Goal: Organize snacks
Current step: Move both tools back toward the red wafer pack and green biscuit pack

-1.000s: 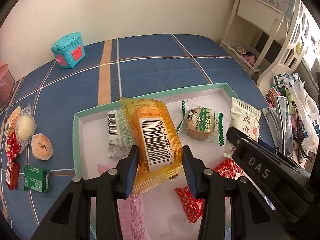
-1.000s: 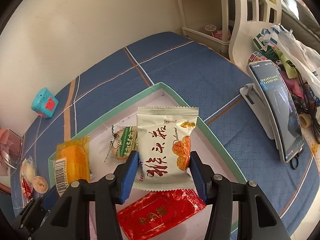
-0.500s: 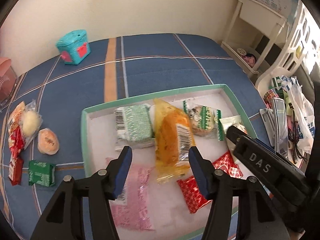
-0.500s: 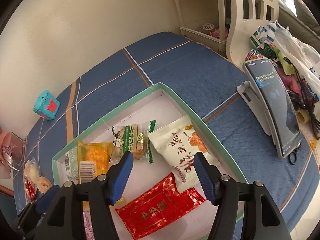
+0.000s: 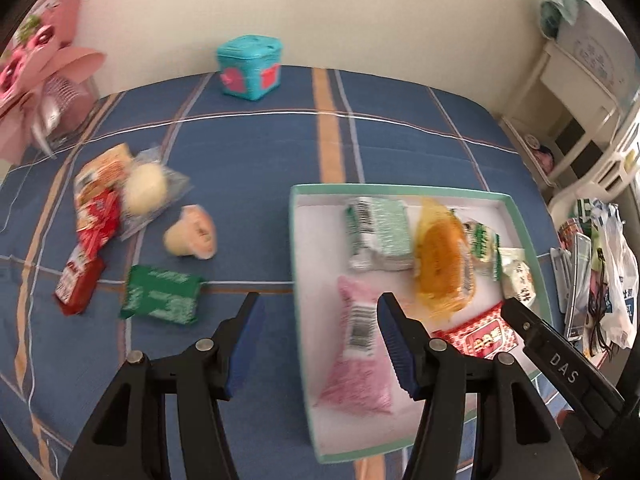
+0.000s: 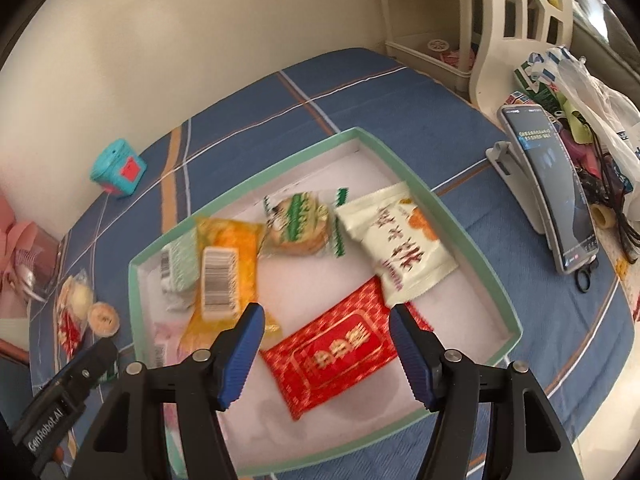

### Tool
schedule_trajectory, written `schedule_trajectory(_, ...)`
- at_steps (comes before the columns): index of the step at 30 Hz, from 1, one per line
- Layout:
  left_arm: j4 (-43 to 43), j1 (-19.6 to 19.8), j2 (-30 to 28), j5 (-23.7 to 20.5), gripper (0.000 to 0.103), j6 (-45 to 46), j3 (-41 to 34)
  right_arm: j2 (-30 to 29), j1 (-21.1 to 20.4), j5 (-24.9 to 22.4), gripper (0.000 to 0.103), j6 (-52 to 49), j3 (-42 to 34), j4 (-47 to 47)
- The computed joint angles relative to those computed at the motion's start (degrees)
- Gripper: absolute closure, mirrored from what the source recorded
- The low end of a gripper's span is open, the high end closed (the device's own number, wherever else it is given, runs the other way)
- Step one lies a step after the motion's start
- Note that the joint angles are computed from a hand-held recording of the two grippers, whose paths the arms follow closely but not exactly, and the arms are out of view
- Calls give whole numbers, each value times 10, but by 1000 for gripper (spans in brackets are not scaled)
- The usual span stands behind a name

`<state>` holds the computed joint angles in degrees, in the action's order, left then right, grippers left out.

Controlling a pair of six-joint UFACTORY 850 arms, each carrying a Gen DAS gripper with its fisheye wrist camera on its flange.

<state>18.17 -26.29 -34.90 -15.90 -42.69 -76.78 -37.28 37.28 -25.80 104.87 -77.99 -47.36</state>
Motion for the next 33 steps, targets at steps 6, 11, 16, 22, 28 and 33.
schedule_trajectory(6,48,9,29,8,43,-49,40,3,18,-7,35,-5,0,8)
schedule_trajectory(11,54,18,52,25,23,-70,75,6,34,-24,33,-11,-4,-2)
schedule_trajectory(16,98,26,75,32,22,-116,104,10,51,-44,29,-8,-8,-15)
schedule_trajectory(22,210,35,100,24,17,-225,134,10,71,-66,21,-7,-18,-33)
schedule_trajectory(28,274,50,119,15,8,-286,157,1,88,-80,6,-9,-36,-48)
schedule_trajectory(33,321,61,129,0,4,-344,168,-15,97,-82,0,-32,-62,-41)
